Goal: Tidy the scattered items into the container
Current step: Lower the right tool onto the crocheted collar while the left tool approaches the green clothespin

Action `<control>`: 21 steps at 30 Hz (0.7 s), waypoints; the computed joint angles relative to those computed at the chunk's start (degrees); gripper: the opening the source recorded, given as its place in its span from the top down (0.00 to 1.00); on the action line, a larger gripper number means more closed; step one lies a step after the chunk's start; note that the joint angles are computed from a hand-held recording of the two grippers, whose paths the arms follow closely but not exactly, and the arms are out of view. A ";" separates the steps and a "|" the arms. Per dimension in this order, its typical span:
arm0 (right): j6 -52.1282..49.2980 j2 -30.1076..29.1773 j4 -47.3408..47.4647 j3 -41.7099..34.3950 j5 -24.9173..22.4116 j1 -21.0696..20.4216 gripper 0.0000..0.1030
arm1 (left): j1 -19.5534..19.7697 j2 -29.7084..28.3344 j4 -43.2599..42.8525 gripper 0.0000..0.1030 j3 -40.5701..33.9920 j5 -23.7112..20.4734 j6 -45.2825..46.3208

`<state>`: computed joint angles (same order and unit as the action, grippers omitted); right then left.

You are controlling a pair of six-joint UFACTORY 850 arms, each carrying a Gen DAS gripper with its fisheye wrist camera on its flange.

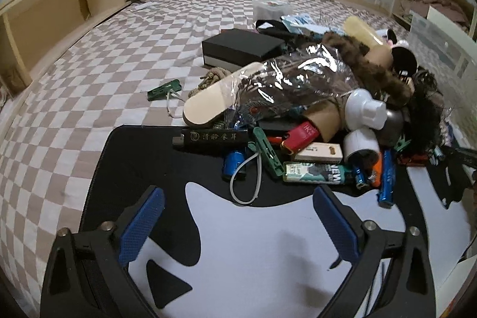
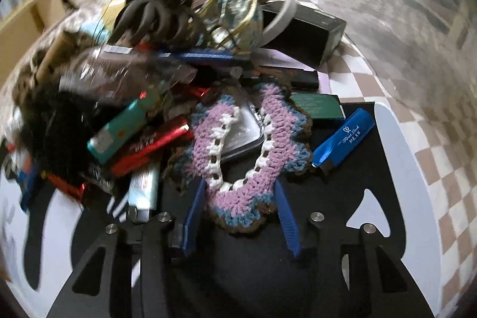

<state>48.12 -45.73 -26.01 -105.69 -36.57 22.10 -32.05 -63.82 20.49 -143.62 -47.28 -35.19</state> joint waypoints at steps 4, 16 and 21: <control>-3.10 0.90 1.57 1.21 -0.35 0.37 0.56 | 0.34 -3.72 -1.81 0.17 -5.69 -3.09 2.94; -7.37 6.11 5.26 8.36 0.80 1.23 0.57 | 1.77 -10.27 -6.56 0.49 -16.09 -5.82 4.79; -7.59 7.80 6.08 10.76 1.33 1.42 0.57 | 1.03 -5.05 -3.84 0.67 -5.85 -1.52 4.50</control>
<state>40.53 -37.93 -19.93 -94.93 -35.24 23.51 -31.02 -68.87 16.64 -149.46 -48.79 -30.69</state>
